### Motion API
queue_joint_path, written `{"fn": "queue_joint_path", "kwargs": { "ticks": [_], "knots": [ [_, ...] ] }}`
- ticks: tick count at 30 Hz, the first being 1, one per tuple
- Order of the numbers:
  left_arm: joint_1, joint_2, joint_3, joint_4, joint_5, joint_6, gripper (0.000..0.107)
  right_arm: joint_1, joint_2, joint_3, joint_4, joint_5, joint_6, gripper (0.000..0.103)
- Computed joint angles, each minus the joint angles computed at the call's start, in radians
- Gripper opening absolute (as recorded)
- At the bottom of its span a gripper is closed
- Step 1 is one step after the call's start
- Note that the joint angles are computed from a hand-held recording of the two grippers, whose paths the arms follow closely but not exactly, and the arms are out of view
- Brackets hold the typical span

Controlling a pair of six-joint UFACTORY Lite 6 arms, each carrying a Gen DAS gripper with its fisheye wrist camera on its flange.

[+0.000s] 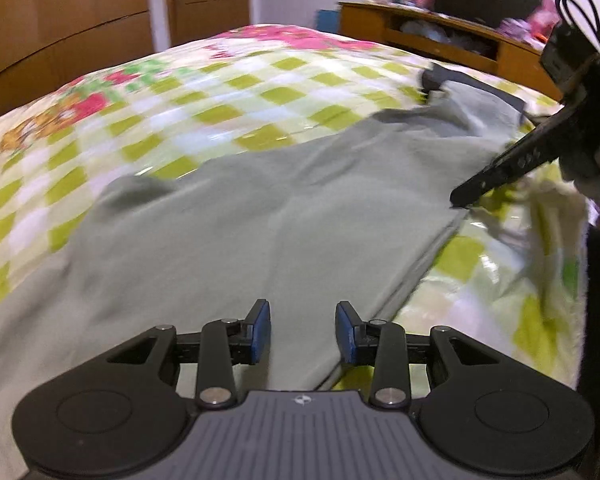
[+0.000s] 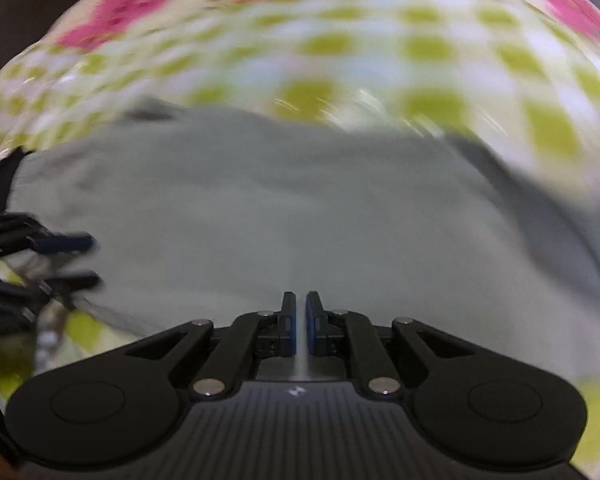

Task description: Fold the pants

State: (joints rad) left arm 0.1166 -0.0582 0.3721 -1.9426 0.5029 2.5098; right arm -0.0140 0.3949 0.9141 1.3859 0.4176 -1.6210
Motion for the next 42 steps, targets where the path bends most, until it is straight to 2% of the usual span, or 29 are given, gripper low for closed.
{"fn": "queue_joint_path", "kwargs": {
  "ticks": [4, 8, 10, 12, 16, 18, 26, 32, 35, 37, 42],
  "knots": [
    [-0.172, 0.035, 0.063, -0.091, -0.054, 0.006, 0.049, -0.177, -0.139, -0.144, 0.098, 0.059, -0.081, 0.007],
    [-0.327, 0.09, 0.129, -0.204, -0.086, 0.036, 0.048, -0.382, -0.205, -0.225, 0.233, 0.106, -0.198, 0.011],
    [-0.403, 0.127, 0.169, -0.25, -0.105, 0.056, 0.049, -0.45, -0.203, -0.239, 0.337, 0.107, -0.262, 0.015],
    [-0.452, 0.148, 0.197, -0.256, -0.116, 0.042, 0.049, -0.486, -0.168, -0.218, 0.407, 0.088, -0.301, 0.025],
    [-0.532, 0.195, 0.262, -0.272, -0.149, 0.034, 0.049, -0.58, -0.02, -0.131, 0.394, 0.238, -0.207, 0.025],
    [-0.551, 0.216, 0.292, -0.265, -0.16, 0.024, 0.049, -0.597, 0.049, -0.088, 0.431, 0.298, -0.199, 0.027],
    [-0.576, 0.327, 0.393, -0.232, -0.174, -0.032, 0.049, -0.624, 0.209, 0.052, 0.448, 0.387, -0.09, 0.031],
    [-0.577, 0.371, 0.435, -0.204, -0.162, -0.066, 0.049, -0.662, 0.203, 0.036, 0.346, 0.461, -0.042, 0.033],
    [-0.582, 0.392, 0.457, -0.194, -0.162, -0.077, 0.049, -0.655, 0.197, 0.036, 0.304, 0.456, -0.024, 0.038],
    [-0.585, 0.394, 0.462, -0.2, -0.165, -0.078, 0.049, -0.618, 0.233, 0.076, 0.322, 0.442, -0.02, 0.04],
    [-0.59, 0.402, 0.474, -0.185, -0.168, -0.099, 0.049, -0.571, 0.364, 0.174, 0.454, 0.486, -0.034, 0.038]
  ]
}}
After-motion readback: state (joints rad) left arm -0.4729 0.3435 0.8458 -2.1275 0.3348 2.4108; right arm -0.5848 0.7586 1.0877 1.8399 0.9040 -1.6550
